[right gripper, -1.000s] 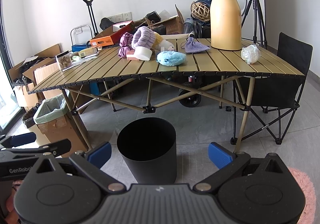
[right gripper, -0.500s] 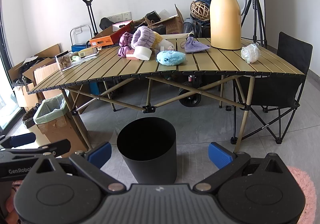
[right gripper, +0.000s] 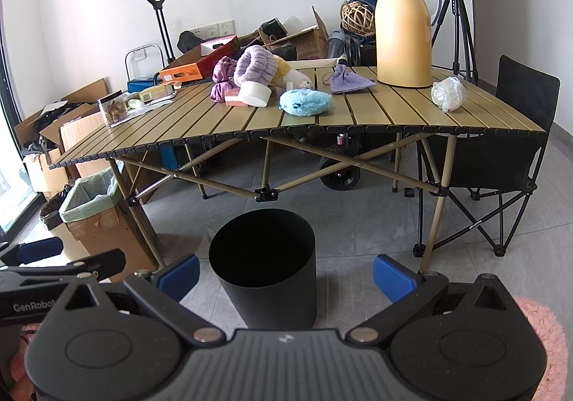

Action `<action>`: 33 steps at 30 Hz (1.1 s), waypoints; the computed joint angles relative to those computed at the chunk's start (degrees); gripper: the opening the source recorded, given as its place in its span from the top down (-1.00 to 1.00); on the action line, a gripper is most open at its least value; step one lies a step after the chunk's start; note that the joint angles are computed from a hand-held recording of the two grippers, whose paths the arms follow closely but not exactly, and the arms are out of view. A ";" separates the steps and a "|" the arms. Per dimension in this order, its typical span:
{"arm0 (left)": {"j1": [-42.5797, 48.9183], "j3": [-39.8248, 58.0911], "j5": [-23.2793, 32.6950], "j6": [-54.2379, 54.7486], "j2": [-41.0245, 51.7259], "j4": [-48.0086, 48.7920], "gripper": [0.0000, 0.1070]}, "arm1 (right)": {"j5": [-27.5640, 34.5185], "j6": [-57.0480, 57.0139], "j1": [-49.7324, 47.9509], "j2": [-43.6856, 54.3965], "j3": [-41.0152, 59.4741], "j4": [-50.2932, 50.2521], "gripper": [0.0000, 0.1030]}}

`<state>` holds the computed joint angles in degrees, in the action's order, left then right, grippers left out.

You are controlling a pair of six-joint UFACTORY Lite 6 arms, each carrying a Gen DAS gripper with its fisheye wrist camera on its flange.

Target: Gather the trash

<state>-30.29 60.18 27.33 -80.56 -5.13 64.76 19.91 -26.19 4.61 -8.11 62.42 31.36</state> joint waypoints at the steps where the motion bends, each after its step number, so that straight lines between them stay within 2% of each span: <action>1: -0.03 -0.06 0.07 0.09 -0.12 -0.07 -0.93 | -0.11 -0.01 0.04 0.02 -0.05 0.01 -1.00; 21: -0.13 -0.14 0.21 -0.20 -0.19 0.34 -0.93 | -0.20 -0.41 -0.16 0.30 0.20 0.32 -1.00; 27: -0.88 4.36 1.48 2.26 2.61 -1.33 -0.93 | -1.30 -2.72 -0.72 2.07 1.06 2.39 -1.00; 33: -0.31 6.85 1.09 -0.28 5.32 2.53 -0.93 | -2.50 -4.84 -1.40 4.86 3.43 4.60 -1.00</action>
<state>-30.61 67.03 28.42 -80.85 0.18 67.29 17.41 -31.04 3.21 -3.25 65.86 35.96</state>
